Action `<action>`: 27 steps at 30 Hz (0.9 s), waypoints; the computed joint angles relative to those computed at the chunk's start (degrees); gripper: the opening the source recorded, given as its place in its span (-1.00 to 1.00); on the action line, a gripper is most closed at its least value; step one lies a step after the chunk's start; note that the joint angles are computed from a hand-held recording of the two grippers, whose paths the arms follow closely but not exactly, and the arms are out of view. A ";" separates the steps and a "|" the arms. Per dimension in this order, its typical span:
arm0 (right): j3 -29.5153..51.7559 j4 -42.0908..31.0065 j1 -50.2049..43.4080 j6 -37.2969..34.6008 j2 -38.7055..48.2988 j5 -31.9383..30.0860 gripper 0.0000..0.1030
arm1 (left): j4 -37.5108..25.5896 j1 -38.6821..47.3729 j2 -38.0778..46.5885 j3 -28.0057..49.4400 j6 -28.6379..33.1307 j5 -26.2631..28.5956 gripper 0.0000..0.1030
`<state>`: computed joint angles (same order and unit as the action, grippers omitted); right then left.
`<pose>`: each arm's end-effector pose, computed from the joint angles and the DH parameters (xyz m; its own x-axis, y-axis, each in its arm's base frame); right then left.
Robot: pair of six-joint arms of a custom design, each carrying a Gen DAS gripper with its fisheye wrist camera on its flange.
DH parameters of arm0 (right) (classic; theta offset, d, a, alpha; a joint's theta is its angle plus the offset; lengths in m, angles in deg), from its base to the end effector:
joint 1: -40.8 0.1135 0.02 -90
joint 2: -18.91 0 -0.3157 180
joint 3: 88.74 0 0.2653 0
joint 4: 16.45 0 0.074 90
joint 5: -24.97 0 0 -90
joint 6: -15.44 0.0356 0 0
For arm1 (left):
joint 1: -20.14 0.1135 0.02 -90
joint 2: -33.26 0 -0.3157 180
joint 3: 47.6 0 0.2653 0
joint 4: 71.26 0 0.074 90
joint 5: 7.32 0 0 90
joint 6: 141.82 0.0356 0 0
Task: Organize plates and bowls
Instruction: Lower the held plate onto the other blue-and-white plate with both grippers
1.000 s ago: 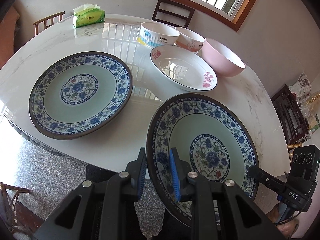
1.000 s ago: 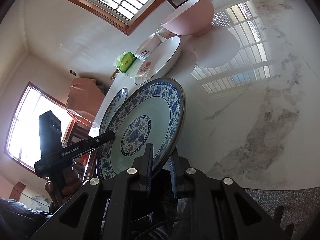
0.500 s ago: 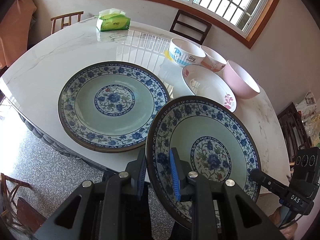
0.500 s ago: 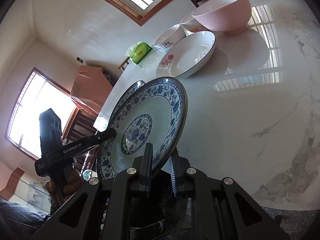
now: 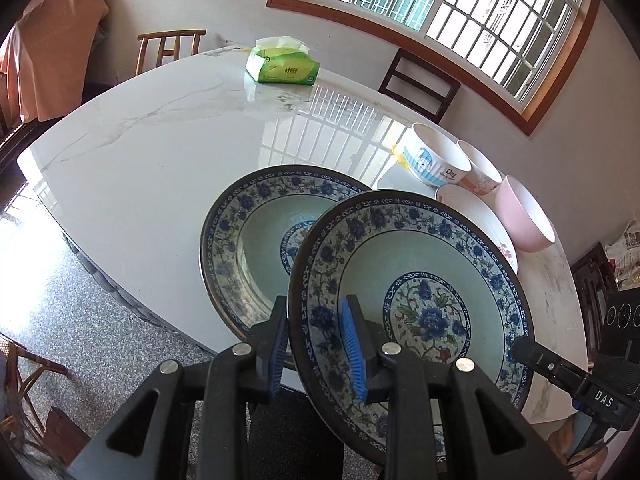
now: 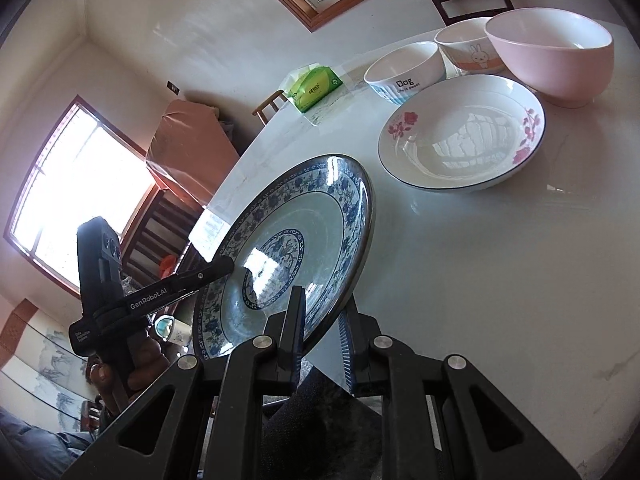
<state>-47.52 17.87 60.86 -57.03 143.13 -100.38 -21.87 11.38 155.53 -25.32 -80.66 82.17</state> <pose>0.2728 0.1215 0.0338 -0.8651 -0.0543 -0.4987 -0.3965 0.6832 0.6132 0.2097 -0.0320 0.0345 -0.7398 -0.3740 -0.5593 -0.2399 0.9232 -0.3001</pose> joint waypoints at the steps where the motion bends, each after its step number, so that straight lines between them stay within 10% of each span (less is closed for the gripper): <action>1: 0.62 -0.81 0.87 0.00 -0.40 0.65 -0.67 | 0.01 1.51 0.15 0.19 0.80 0.84 -0.47; 27: 8.47 -11.46 7.96 0.33 -1.73 6.22 -0.66 | -4.71 14.96 3.89 7.89 8.30 7.08 -0.45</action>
<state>-39.05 6.42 68.83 -56.70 141.40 -94.16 -26.58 26.34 159.43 -17.43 -72.36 89.24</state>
